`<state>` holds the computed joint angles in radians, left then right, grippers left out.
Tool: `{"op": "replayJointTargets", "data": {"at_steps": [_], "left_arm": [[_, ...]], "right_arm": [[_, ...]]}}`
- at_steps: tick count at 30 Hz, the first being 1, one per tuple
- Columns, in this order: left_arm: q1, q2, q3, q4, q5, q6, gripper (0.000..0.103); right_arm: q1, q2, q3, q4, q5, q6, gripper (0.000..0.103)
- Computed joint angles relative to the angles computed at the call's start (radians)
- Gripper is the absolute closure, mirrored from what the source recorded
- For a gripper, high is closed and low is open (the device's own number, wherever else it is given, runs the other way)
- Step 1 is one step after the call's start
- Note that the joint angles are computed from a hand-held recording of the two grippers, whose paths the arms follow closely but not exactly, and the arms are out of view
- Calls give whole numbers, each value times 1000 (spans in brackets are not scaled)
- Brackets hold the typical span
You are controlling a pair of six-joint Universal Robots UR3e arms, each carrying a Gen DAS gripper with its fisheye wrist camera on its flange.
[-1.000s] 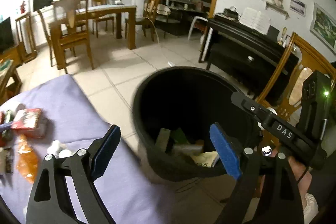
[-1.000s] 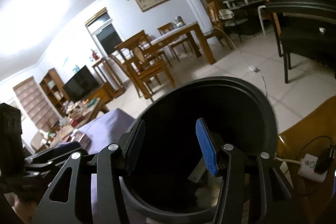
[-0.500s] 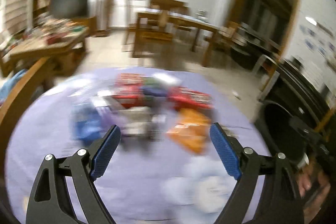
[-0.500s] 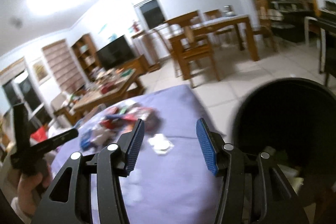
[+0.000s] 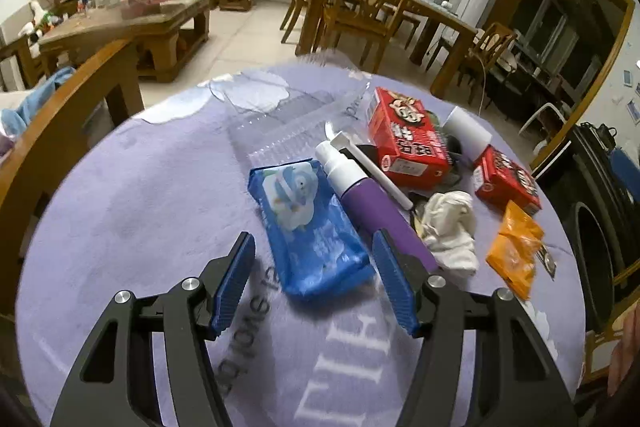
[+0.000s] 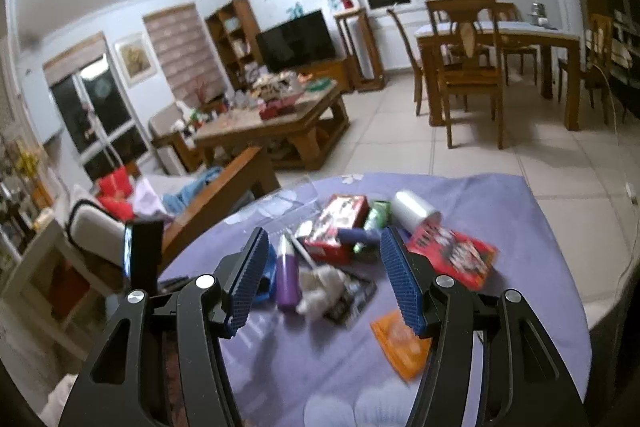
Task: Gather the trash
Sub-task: 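Grasp the blue wipes pack with the left tool while the right tool grasps the red snack box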
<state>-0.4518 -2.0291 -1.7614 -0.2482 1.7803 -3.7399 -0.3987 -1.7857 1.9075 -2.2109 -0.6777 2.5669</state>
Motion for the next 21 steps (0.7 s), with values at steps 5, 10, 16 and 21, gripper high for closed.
{"op": "replayJointTargets", "data": {"at_steps": [5,10,16,21], "left_arm": [[-11,-25,7,34,36,28,45],[19,15,-56,69,16,18,68],[59,34,-115,143,-48,13,74],[49,33,-96,119,-39,13,72]], "right_arm": [[280,345,-276,-173,-241,193,34],[442,627,-539,-173,-424,267,34],[542,810,-701,-172,-593,303,34],[591,890,-774,-181,-698,296,44]]}}
